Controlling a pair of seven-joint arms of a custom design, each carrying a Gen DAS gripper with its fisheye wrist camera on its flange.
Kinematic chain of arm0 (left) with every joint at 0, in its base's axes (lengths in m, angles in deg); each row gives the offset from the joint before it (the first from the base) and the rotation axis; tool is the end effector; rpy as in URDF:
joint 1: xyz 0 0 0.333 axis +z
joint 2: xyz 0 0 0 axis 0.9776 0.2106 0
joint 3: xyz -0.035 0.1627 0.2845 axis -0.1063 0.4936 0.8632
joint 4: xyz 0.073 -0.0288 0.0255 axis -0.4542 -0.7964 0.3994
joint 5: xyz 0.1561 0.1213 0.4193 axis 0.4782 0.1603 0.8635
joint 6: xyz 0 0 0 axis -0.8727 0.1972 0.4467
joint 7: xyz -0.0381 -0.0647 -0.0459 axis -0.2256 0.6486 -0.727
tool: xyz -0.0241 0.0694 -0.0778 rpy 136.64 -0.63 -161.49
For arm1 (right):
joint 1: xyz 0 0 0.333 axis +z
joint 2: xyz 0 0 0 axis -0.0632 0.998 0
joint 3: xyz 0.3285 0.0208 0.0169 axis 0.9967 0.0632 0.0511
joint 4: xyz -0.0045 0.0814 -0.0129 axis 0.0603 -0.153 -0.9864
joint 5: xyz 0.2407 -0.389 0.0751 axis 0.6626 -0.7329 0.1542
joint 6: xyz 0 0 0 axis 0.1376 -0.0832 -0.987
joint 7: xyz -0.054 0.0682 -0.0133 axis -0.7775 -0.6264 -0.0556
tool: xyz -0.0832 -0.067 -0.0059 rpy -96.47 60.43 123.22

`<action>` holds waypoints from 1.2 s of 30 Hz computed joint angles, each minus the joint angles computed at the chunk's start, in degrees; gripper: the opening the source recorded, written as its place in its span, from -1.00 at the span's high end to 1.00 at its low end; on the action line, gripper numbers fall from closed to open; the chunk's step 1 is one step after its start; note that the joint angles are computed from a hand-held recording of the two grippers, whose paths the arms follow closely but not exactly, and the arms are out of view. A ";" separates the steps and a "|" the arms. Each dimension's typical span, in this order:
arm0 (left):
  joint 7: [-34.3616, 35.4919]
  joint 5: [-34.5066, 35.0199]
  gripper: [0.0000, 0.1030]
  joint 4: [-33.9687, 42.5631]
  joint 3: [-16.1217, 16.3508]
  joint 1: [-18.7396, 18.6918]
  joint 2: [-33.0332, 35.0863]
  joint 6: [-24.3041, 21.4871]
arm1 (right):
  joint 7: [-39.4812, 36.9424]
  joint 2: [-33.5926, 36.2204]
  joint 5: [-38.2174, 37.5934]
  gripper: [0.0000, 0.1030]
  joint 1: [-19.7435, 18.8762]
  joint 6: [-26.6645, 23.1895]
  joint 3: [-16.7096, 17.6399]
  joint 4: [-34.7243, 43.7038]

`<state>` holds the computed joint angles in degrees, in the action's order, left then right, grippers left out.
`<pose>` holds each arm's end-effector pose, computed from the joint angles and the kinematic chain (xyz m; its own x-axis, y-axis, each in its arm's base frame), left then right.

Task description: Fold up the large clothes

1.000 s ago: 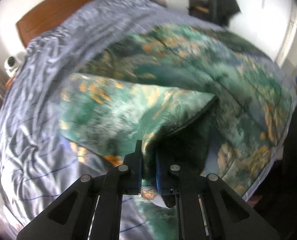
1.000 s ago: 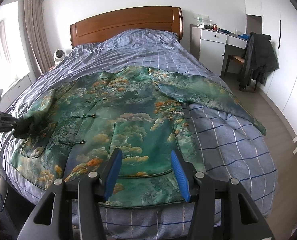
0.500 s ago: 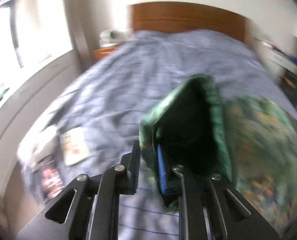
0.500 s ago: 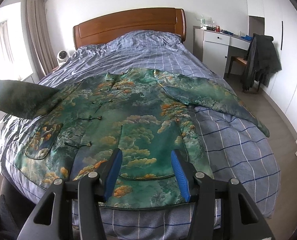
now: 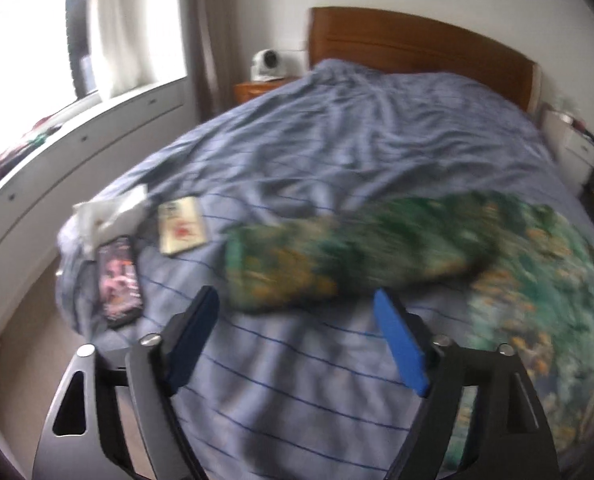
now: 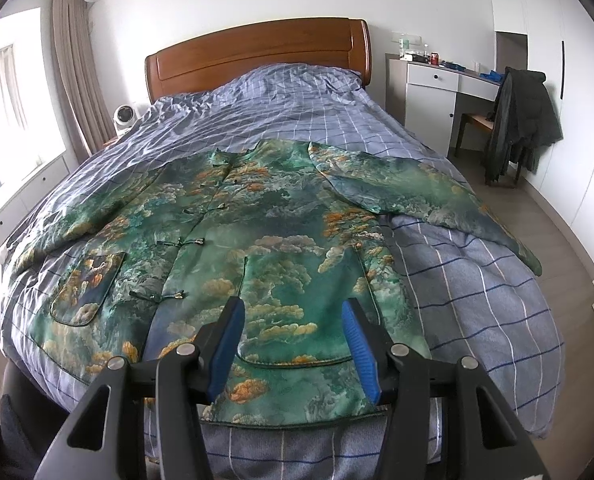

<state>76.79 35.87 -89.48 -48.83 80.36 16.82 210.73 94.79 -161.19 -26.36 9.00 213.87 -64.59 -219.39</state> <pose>0.5806 0.0854 0.5322 -0.1301 -0.9914 0.0104 -0.6649 0.0795 -0.7426 0.2761 0.1261 0.5101 -0.4354 -0.8994 -0.0381 -0.6026 0.3226 -0.7299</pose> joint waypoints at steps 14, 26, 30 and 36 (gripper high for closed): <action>7.83 -9.47 -0.95 -12.78 1.19 -15.80 -16.68 0.70 | 0.62 3.50 -1.66 -0.36 -0.69 -2.62 1.61 3.33; -1.22 -6.41 -0.95 -17.39 1.86 -21.46 -18.56 9.40 | 3.58 1.38 -2.49 -0.51 -0.55 -3.20 1.37 2.17; -2.44 -2.11 -0.99 -18.15 1.84 -21.22 -19.06 7.32 | 4.24 1.08 -2.97 -0.52 -0.48 -2.83 1.72 2.11; -5.02 4.40 -0.99 -19.91 -0.58 -18.90 -20.61 5.65 | 4.57 2.94 -3.27 -0.52 -0.30 -2.76 1.98 2.81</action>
<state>71.78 40.26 -109.39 -49.40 61.46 -3.79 216.37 99.36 -158.25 -29.63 8.70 211.11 -62.61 -216.57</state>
